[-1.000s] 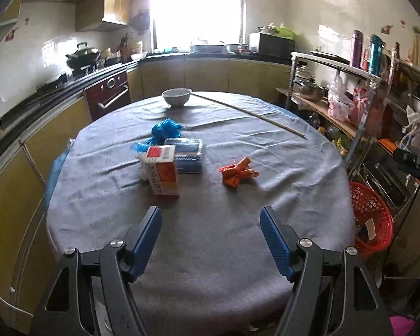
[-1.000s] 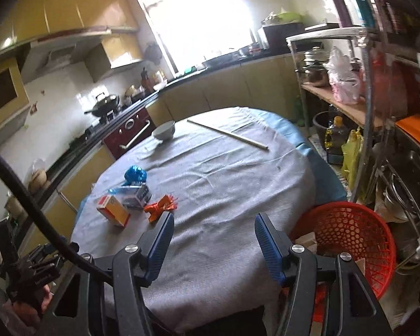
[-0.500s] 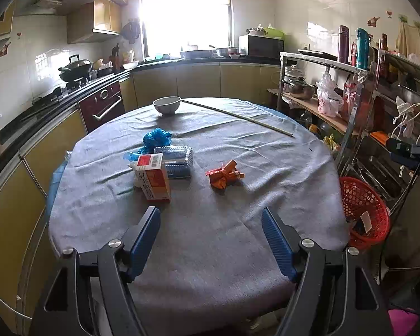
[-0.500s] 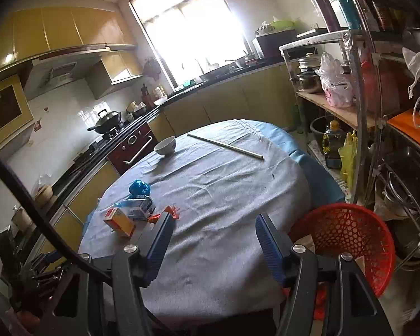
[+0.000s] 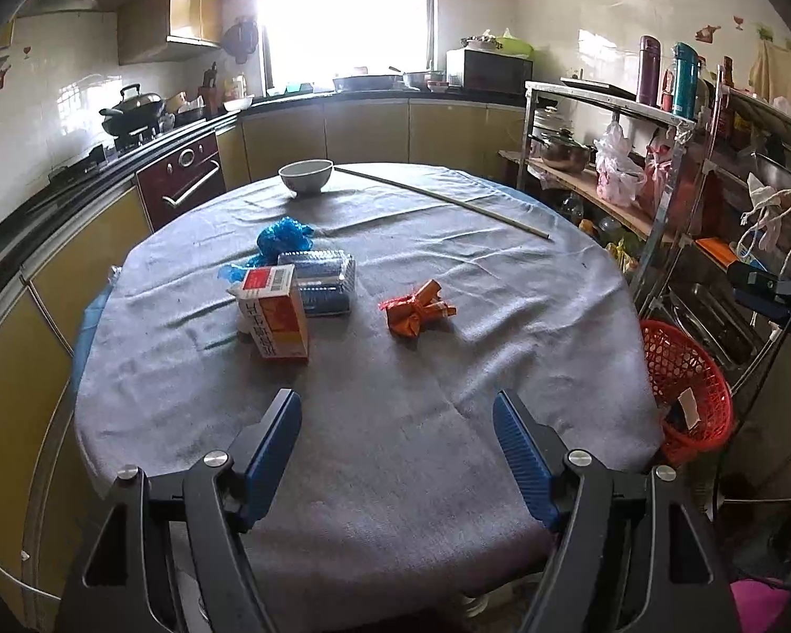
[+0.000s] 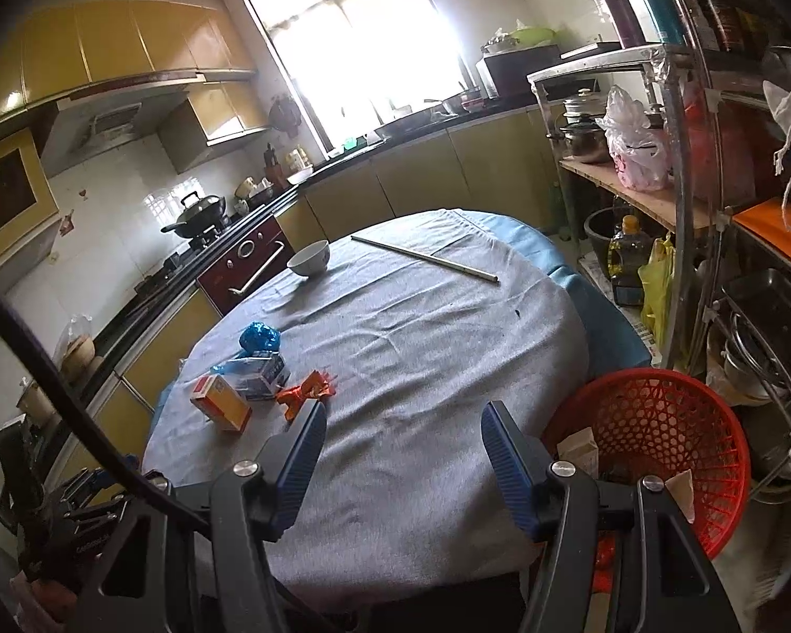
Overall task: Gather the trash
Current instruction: 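Move both tools back over the table toward the orange wrapper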
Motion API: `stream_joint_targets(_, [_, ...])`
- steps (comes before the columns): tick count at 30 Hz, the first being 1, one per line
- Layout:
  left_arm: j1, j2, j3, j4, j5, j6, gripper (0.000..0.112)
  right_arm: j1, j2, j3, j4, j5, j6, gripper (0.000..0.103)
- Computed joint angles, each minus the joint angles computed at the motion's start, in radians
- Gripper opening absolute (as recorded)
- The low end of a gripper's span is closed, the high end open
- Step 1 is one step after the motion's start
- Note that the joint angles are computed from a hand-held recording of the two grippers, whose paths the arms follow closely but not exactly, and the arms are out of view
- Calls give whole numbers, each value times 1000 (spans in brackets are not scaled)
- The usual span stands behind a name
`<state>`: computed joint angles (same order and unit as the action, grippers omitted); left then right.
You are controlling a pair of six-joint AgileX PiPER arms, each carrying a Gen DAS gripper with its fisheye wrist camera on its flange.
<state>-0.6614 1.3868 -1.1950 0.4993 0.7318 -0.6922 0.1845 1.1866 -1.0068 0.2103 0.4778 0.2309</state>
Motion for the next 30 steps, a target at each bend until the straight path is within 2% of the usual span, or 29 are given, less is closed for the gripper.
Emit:
stream_joint_targets(11, [1, -13, 28, 6, 4, -23, 76, 38, 24, 2, -16, -6, 19, 65])
stream_joint_targets(30, [30, -64, 59, 60, 33, -77, 76, 55, 43, 5, 63, -24, -42, 65])
